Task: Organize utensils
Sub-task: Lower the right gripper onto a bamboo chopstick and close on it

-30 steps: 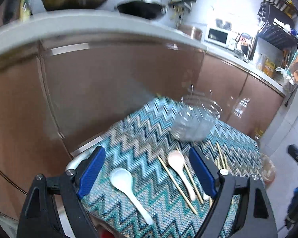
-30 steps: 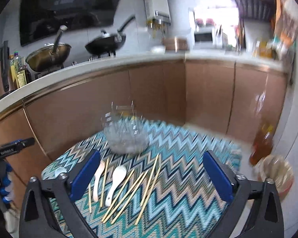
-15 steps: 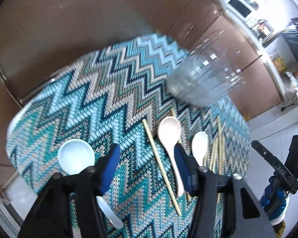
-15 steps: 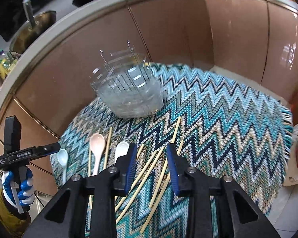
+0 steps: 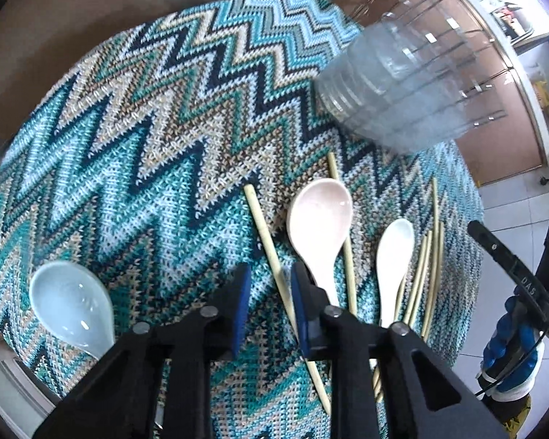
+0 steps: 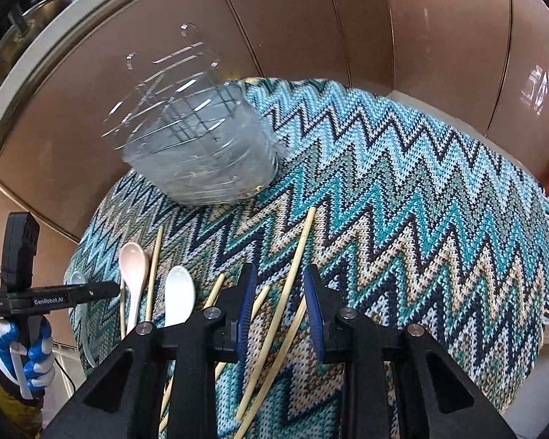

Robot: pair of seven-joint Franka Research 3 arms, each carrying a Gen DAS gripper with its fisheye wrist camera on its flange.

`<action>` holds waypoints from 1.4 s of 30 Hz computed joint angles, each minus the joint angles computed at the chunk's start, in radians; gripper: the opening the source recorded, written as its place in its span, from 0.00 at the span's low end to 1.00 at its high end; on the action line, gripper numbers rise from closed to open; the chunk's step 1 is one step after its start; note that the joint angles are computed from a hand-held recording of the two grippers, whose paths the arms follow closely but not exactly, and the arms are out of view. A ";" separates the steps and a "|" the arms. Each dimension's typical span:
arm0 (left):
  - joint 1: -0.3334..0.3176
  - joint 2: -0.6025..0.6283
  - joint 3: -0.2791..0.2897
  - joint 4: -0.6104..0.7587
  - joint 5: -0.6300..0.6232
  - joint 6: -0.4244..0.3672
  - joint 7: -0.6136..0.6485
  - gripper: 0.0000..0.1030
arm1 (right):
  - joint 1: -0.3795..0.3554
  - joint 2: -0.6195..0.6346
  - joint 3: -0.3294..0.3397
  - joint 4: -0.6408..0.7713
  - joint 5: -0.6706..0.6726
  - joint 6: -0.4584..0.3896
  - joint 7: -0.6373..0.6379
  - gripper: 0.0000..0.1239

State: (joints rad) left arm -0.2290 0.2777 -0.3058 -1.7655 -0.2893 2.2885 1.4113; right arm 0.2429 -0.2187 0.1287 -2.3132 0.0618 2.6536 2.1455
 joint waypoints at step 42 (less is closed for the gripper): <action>0.043 -0.093 0.003 -0.047 -0.102 0.026 0.128 0.05 | 0.067 0.120 -0.019 0.165 -0.148 -0.093 0.132 0.04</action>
